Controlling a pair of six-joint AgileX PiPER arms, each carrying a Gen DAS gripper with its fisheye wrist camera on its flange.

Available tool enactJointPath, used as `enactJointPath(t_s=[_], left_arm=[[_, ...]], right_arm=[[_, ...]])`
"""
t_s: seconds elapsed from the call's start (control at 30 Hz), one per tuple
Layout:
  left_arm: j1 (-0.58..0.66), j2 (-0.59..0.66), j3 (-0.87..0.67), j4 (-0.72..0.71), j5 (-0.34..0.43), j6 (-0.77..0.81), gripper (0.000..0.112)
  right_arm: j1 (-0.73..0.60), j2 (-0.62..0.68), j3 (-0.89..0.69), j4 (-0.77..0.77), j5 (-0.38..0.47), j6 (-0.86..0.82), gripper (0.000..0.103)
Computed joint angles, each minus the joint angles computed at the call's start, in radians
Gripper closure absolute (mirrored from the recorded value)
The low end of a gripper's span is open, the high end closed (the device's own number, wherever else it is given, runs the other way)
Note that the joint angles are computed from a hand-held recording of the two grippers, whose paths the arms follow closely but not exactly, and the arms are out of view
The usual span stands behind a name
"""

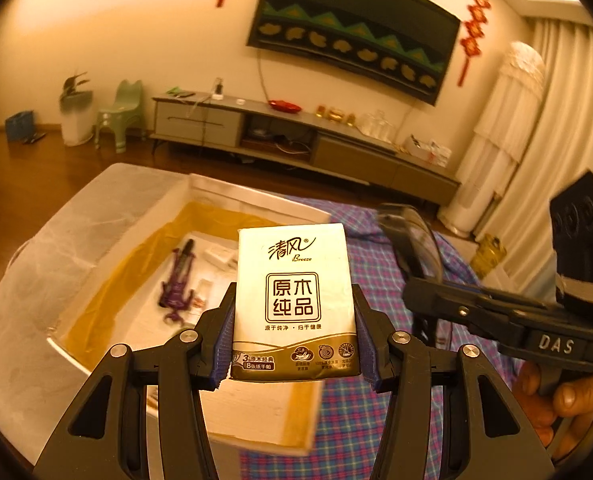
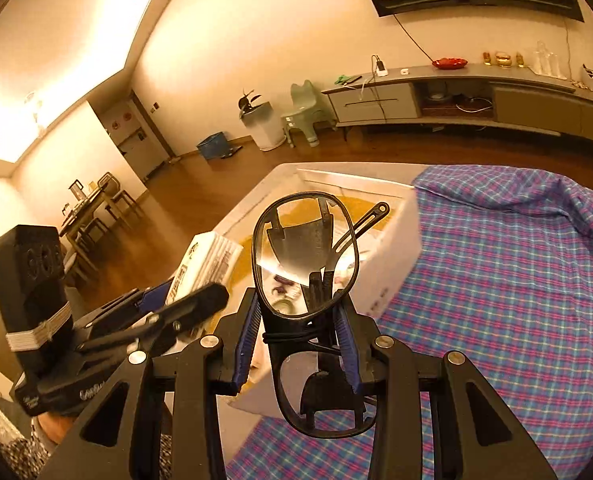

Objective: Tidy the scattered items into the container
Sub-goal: 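Lift and carry the tissue pack and eyeglasses with both tools over the box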

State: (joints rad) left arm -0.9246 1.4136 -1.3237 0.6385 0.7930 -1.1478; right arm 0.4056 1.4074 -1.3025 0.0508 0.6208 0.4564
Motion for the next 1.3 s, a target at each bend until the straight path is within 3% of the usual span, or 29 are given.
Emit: enactJointPath(t_s=[0.43, 0.7, 1.0, 1.3], left_arm=[[0.135, -0.032, 0.112, -0.005, -0.066, -0.002, 0.059], [0.223, -0.013, 0.154, -0.048, -0.1, 0.058, 0.059], [0.299, -0.02, 0.181, -0.066, -0.08, 0.149, 0.059], [0.299, 0.02, 0.181, -0.047, -0.026, 0.208, 0.059]], right_arm=[[0.004, 0.088, -0.047, 0.142, -0.072, -0.061, 0.065], [0.027, 0.149, -0.106, 0.136, -0.077, -0.058, 0.065], [0.025, 0.292, -0.234, 0.172, -0.029, -0.082, 0.065], [0.015, 0.436, -0.368, 0.162, 0.021, 0.005, 0.065]])
